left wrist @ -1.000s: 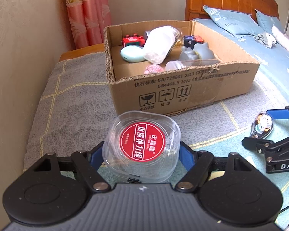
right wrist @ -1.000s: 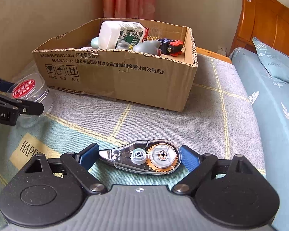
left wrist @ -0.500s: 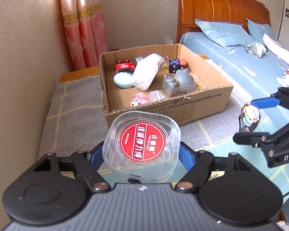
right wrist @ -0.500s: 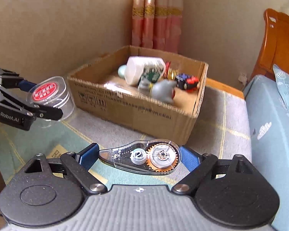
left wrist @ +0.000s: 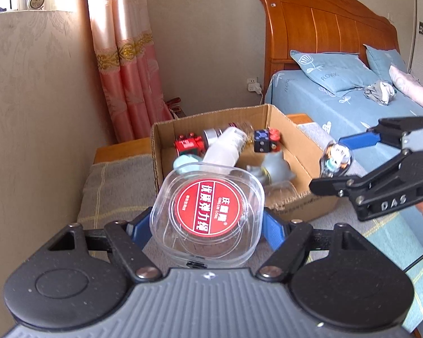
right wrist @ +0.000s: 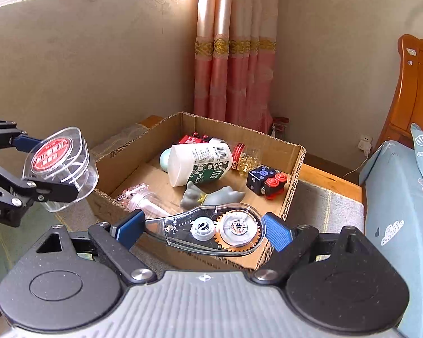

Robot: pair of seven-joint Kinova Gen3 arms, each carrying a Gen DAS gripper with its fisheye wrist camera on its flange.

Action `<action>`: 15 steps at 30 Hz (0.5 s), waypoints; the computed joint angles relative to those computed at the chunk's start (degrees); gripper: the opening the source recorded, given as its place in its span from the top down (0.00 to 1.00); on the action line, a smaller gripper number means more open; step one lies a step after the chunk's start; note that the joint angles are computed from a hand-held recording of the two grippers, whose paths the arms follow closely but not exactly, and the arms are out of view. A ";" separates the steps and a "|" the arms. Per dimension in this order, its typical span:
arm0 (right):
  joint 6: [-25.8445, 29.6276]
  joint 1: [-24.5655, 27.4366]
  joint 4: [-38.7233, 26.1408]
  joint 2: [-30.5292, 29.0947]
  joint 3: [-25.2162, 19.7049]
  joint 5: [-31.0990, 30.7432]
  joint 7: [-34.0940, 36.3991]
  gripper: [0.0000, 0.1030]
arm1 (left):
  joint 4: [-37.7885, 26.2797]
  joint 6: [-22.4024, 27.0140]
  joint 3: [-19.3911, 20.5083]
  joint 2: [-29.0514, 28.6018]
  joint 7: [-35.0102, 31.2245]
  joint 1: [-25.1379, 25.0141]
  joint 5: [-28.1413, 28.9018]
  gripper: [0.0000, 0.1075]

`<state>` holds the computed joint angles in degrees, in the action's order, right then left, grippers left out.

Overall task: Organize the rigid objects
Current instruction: 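Drop the correction tape into the box with the right tool while the left tool drops the clear container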

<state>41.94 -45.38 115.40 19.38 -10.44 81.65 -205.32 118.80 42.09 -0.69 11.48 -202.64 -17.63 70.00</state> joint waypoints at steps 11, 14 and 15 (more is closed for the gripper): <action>-1.81 1.10 -0.37 2.03 1.70 2.67 -3.39 0.00 | -7.74 -6.95 4.50 4.78 10.03 3.81 -4.58 0.28; -1.03 1.19 0.09 1.66 0.79 2.90 -4.06 0.00 | -8.53 -8.36 5.78 5.47 11.35 4.16 -6.11 0.28; -0.32 0.96 0.06 1.66 0.57 2.44 -3.80 0.00 | -8.81 -8.87 6.14 5.72 11.97 4.31 -6.67 0.28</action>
<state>41.62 -44.42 115.46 21.03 -9.87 84.09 -209.12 109.99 33.22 5.45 17.21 -190.67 -13.33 63.34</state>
